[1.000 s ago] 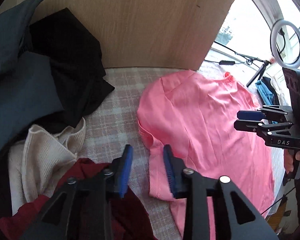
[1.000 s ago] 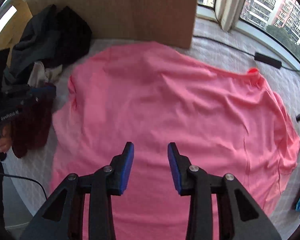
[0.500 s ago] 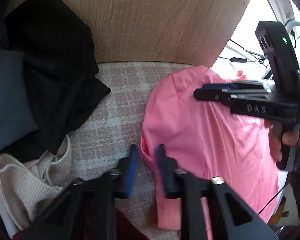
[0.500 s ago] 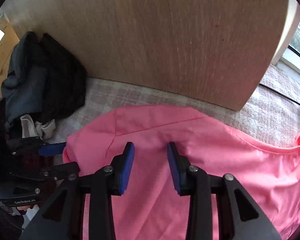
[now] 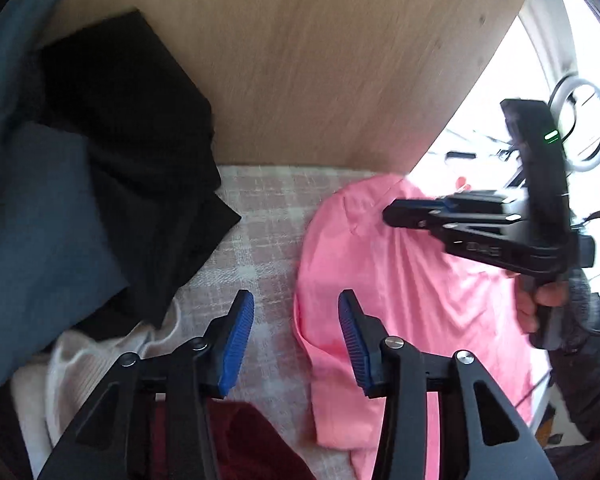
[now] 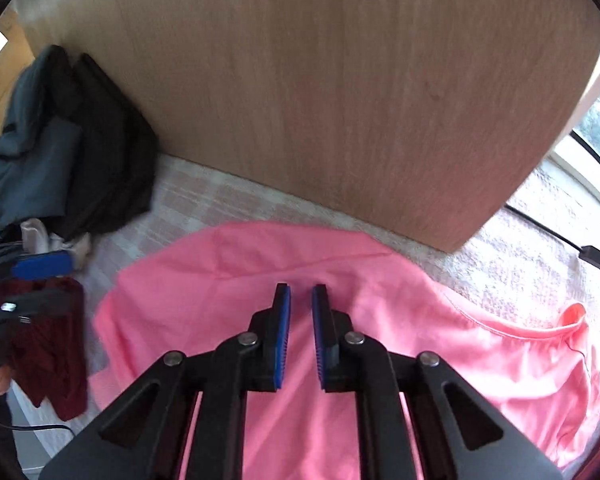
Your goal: Fold clothes
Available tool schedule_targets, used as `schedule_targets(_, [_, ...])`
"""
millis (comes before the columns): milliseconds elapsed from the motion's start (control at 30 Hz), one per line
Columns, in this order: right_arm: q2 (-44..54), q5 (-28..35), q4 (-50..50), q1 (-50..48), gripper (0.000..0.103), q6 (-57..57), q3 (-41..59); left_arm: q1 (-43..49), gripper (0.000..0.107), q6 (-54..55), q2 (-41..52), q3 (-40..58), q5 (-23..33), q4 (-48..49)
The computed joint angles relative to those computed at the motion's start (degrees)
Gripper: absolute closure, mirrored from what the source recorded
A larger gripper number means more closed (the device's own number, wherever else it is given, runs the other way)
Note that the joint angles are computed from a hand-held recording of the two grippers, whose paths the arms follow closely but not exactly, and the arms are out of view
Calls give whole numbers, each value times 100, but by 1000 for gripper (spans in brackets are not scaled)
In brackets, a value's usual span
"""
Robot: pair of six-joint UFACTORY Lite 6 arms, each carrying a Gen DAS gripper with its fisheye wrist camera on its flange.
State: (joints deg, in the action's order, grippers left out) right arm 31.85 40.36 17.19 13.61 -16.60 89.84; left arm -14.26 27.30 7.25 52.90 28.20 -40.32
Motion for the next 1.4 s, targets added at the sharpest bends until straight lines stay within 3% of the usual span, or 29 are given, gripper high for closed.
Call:
schedule_targets(100, [16, -51, -464, 167, 82, 296, -25, -289, 76, -348, 383, 119, -41, 429])
schedule_targets(133, [20, -103, -766, 213, 82, 505, -71, -330, 95, -193, 383, 61, -29, 305])
schedule_targets(167, [26, -147, -973, 231, 82, 626, -127, -377, 105, -205, 295, -30, -97, 308])
schedule_targets(367, [-69, -322, -1212, 12, 82, 749, -362, -288, 106, 430, -1027, -686, -6, -722])
schedule_targets(433, [-71, -324, -1203, -23, 82, 758, -395, -448, 105, 252, -1700, -1048, -114, -616])
schedule_targets(500, [-66, -361, -1221, -19, 82, 781, -427, -691, 99, -477, -2180, -1325, -261, 98])
schedule_targets(533, [-58, -370, -1238, -11, 82, 808, -429, -737, 94, -1042, -2075, -1337, -289, 698])
schedule_targets(600, [6, -333, -1340, 27, 82, 906, -366, -610, 96, -1521, -1779, -1288, -228, 1198])
schedule_targets(700, [107, -261, -1468, 76, 81, 1043, -255, -246, 92, -1280, -1288, -1045, -149, 966])
schedule_targets(767, [124, -266, -1587, 114, 81, 1131, -253, -264, 79, -1350, -953, -740, -272, 1122])
schedule_targets(867, [125, -289, -1526, 93, 81, 1071, -284, -365, 71, -1103, -126, -29, -329, 975])
schedule_targets(933, [83, -249, -1098, -7, 81, 754, -301, -604, 71, -1304, 445, 429, -358, 1283])
schedule_targets(1000, [-5, -245, -526, -133, 81, 302, -346, -792, 71, -1682, 809, 683, -377, 1733])
schedule_targets(1100, [-67, -237, -21, -170, 76, -80, -302, -1038, 85, -2024, 1184, 962, -367, 2144])
schedule_targets(1133, [-73, -227, 186, -168, 72, -183, -263, -1109, 105, -1956, 1177, 957, -379, 2076])
schedule_targets(1233, [98, -83, 565, -74, 59, -322, 98, -1318, 105, -1982, 1098, 901, -477, 2006])
schedule_targets(1300, [671, 8, 257, 356, 57, 349, 967, -1376, 105, -1513, 900, 783, -523, 1424])
schedule_targets(1400, [968, 238, -416, 969, 57, 1443, 1327, -1552, 105, -1708, 679, 666, -646, 1522])
